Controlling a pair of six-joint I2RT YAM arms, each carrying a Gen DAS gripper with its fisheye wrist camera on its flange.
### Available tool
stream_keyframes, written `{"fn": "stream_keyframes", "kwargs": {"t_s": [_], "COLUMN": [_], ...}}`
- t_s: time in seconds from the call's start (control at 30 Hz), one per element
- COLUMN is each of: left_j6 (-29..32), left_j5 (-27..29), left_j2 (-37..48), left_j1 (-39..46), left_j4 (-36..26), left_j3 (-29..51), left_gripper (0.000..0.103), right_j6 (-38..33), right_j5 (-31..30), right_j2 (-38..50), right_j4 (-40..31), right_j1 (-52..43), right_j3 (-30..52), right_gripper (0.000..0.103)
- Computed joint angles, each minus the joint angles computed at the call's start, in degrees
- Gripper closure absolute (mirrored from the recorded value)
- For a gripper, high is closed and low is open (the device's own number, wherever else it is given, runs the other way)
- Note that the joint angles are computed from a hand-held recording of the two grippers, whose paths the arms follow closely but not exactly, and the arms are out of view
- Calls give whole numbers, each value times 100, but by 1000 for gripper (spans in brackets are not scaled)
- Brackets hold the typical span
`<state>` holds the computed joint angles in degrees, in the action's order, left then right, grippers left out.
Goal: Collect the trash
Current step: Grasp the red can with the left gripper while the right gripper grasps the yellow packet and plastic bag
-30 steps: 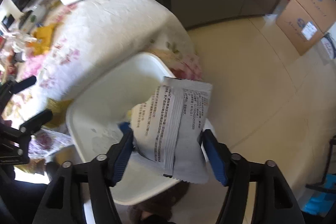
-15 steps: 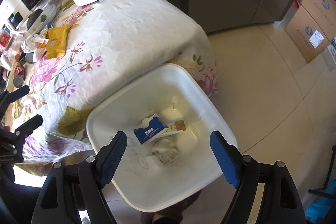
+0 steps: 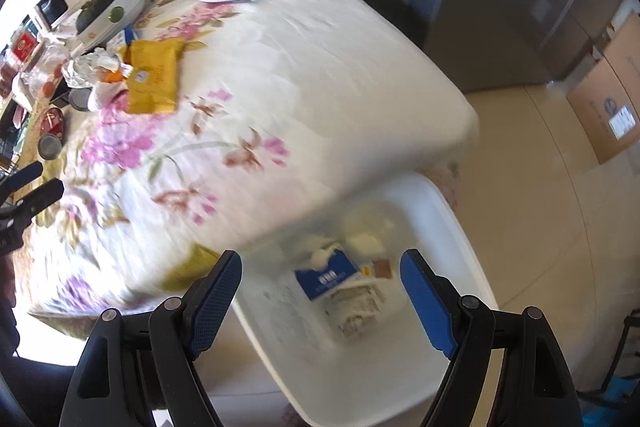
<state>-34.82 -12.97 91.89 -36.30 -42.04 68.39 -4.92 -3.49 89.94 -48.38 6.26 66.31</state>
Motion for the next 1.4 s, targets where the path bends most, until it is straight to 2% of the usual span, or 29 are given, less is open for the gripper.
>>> {"fn": "stream_keyframes", "kwargs": {"t_s": [0.2,0.33,0.47,0.6,0.73,0.83,0.87,0.9,1.2,1.4], "left_j6": [-181,-288,-208,-315,-423,-380,-357,-308,-236,6], "left_j5": [-313,-669,-761,-508,-610,-430,-425,-378,306,601], "left_j2": [-231,35,365,541,731,771,789,791,174,-301], "left_j1": [1025,1533,1839,2088,2168,2248,2242,2261,2302,2337], "left_j4": [1,54,219,537,729,854,865,888,771,683], "left_j3": [-343,-360,-325,-386,-321,-357,-367,-382,-790,-1005], "left_gripper": [4,4,4,4,6,25,35,38,40,40], "right_j6": [480,651,819,906,1001,1024,1022,1023,1353,1596], "right_j5": [124,328,447,634,737,753,734,707,172,-234], "right_j2": [638,989,1347,1582,1807,1873,1904,1934,2343,3184], "right_j4": [-1,-20,-95,-110,-97,-56,-40,-27,46,-35], "right_j1": [706,1073,1384,1609,1830,1918,1938,1947,1853,1879], "right_j3": [658,1009,1383,1590,1792,1867,1901,1938,2482,3516], "right_gripper": [20,20,20,20,20,20,20,20,20,20]}}
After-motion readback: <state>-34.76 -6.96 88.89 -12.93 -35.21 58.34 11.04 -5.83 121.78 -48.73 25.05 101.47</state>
